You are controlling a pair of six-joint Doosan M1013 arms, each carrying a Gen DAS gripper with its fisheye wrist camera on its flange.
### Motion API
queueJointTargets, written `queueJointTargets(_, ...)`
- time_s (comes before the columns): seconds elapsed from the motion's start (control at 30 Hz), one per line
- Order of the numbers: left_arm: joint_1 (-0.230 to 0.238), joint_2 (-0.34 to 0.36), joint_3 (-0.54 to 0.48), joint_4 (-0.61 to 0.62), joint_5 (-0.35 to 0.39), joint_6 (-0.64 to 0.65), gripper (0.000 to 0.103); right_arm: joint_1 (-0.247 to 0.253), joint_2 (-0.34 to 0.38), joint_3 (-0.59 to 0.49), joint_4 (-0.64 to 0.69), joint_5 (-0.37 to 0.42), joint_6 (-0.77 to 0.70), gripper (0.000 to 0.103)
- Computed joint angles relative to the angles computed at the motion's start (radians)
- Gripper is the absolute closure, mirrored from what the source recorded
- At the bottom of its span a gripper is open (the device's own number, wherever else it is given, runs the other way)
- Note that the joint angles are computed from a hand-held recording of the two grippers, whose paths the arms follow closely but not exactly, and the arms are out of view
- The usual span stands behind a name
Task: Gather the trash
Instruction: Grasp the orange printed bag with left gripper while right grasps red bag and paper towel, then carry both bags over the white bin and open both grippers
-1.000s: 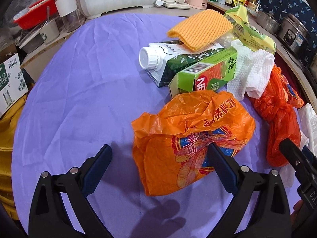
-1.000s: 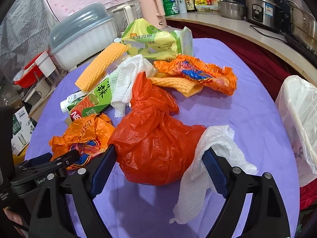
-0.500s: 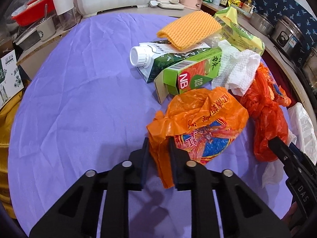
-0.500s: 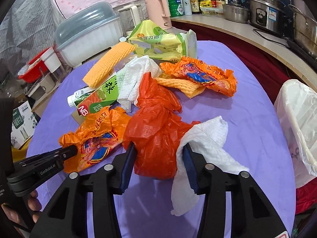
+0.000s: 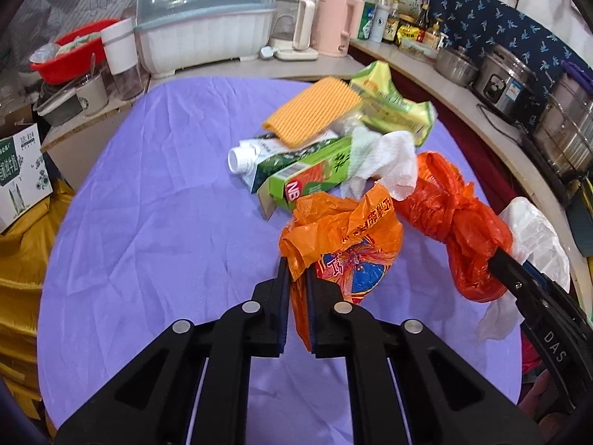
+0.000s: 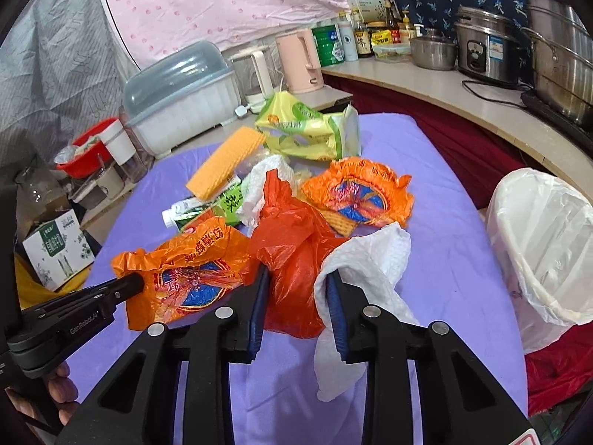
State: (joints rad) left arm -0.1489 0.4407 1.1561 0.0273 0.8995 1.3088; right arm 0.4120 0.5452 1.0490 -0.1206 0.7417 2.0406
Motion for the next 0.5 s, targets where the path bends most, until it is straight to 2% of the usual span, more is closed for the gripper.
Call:
queueJointTargets(0.2, -0.017, -0.033, 0.004, -0.001, -0.041, 0.015, 0.095, -0.007, -0.053, 0.052, -0.045, -0.07, 0.054, 0.075)
queueJointTargets(0.5, -0.067, -0.038, -0.035, -0.022, -0.076, 0.068, 0.095, -0.036, -0.126, 0.124, -0.162, -0.145, 0.18, 0.075)
